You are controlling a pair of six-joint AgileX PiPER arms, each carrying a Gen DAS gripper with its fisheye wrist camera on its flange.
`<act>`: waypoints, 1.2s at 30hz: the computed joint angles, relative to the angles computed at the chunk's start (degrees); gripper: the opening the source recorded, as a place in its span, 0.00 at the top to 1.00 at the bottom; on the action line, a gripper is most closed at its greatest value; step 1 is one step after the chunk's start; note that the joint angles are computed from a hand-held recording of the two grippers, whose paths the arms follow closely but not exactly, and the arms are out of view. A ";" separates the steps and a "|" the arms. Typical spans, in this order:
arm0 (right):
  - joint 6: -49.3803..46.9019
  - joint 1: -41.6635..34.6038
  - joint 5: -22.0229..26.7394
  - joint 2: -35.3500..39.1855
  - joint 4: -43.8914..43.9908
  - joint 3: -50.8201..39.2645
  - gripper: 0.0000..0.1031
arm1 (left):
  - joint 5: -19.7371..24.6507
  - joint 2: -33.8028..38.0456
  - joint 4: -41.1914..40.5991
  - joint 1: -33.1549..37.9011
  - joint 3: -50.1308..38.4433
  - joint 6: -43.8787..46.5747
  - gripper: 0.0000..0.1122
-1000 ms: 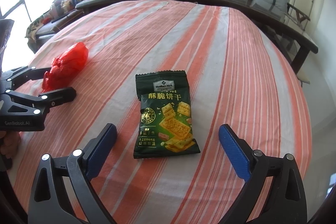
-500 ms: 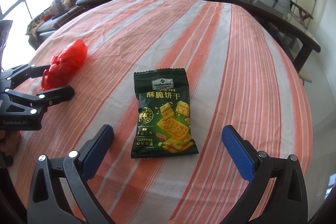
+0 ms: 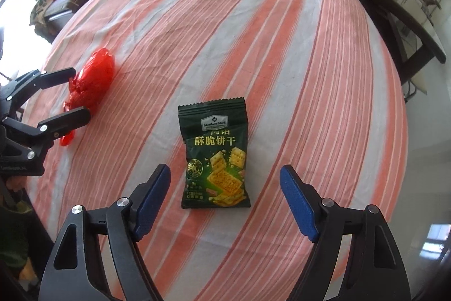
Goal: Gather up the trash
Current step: 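Hold the snack bag in the right tool while the left tool grasps the red plastic bag, then carry both bags over the blue wastebasket and open both tools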
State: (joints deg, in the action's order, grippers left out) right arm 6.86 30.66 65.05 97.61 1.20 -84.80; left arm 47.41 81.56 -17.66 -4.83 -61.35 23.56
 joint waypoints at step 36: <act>-49.81 -87.30 -9.06 -8.43 26.40 29.95 0.65 | 15.25 65.91 2.48 -54.23 -83.48 -36.95 0.62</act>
State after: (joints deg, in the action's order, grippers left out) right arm -42.95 -56.64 55.99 89.17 27.60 -54.85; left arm 62.66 147.47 -15.19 -59.06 -144.83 -13.39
